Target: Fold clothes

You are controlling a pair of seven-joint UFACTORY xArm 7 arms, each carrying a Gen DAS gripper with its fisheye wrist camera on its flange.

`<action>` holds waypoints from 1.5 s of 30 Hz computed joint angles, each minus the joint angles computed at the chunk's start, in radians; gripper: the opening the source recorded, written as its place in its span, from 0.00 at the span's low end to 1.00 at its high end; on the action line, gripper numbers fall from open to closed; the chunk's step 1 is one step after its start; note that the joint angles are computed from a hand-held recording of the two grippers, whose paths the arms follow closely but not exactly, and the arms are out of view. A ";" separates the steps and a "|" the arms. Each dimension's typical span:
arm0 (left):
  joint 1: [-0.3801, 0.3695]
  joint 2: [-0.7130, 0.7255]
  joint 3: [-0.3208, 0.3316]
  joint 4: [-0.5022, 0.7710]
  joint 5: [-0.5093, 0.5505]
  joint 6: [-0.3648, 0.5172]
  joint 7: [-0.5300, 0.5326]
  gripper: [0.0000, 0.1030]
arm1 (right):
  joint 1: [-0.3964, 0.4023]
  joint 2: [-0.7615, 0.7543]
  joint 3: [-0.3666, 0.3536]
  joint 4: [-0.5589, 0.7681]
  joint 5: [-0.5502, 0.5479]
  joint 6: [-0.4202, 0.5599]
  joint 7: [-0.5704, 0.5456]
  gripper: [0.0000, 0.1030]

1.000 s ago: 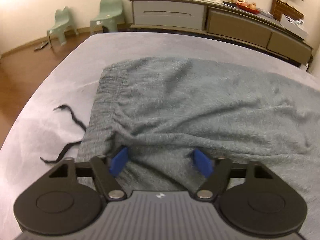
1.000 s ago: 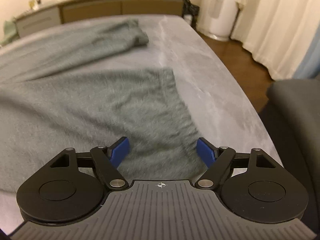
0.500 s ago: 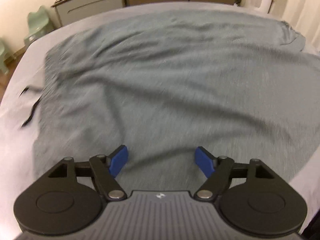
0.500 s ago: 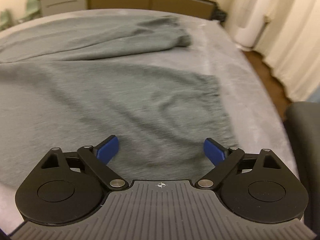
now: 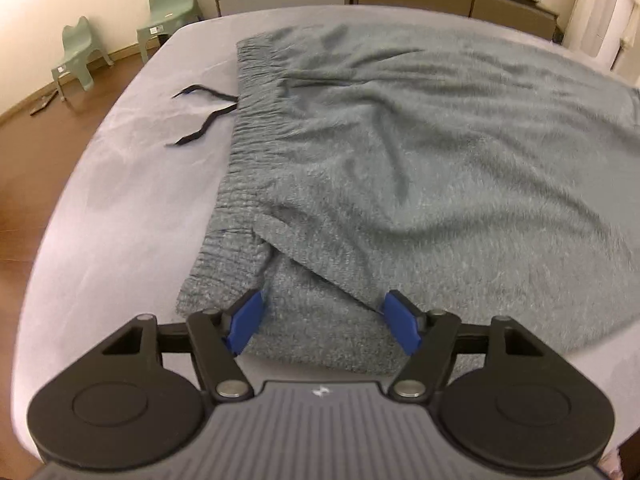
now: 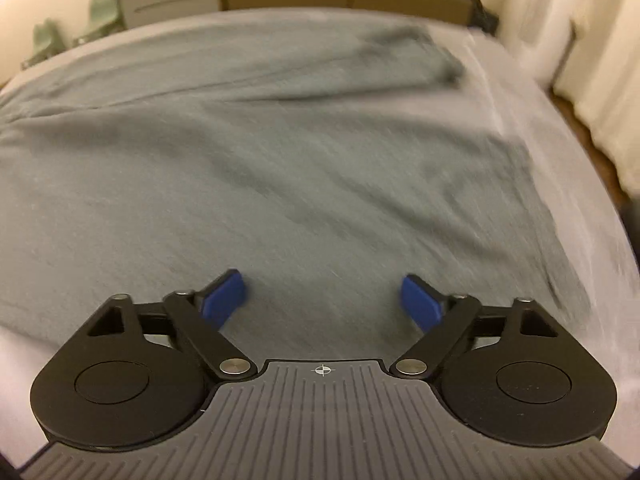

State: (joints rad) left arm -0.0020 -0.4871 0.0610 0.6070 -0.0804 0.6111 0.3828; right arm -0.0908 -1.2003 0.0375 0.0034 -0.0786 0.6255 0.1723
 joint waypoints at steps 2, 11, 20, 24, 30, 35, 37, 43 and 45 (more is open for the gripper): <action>0.031 -0.009 -0.040 0.010 0.052 0.023 -0.047 0.67 | -0.034 -0.148 -0.037 -0.028 -0.011 0.131 -0.045 0.85; -0.036 0.022 -0.112 0.030 0.130 -0.051 -0.095 0.66 | -0.103 -0.223 -0.044 -0.072 -0.007 0.063 -0.056 0.82; -0.027 0.018 -0.067 0.046 0.121 -0.054 -0.141 0.64 | -0.322 0.006 -0.151 0.007 -0.010 -0.112 -0.144 0.81; -0.144 0.060 -0.027 0.081 -0.011 -0.112 -0.021 0.67 | -0.365 0.065 -0.179 0.022 0.017 -0.140 -0.185 0.75; -0.071 0.187 -0.100 0.121 0.107 -0.135 -0.082 0.67 | -0.488 -0.081 -0.187 -0.029 -0.014 0.023 -0.305 0.80; -0.040 0.219 -0.037 0.160 0.032 -0.113 -0.096 0.66 | -0.455 -0.195 -0.185 -0.057 0.041 0.004 -0.304 0.78; -0.032 0.233 -0.015 0.171 -0.013 -0.108 -0.088 0.64 | -0.353 -0.102 -0.154 -0.043 0.072 -0.094 -0.285 0.77; 0.011 0.291 -0.036 0.218 0.006 -0.136 -0.153 0.65 | -0.192 0.249 -0.005 0.059 0.066 -0.259 -0.155 0.82; 0.021 0.297 -0.050 0.237 0.044 -0.118 -0.195 0.64 | -0.199 0.257 -0.011 0.069 0.048 -0.241 -0.131 0.83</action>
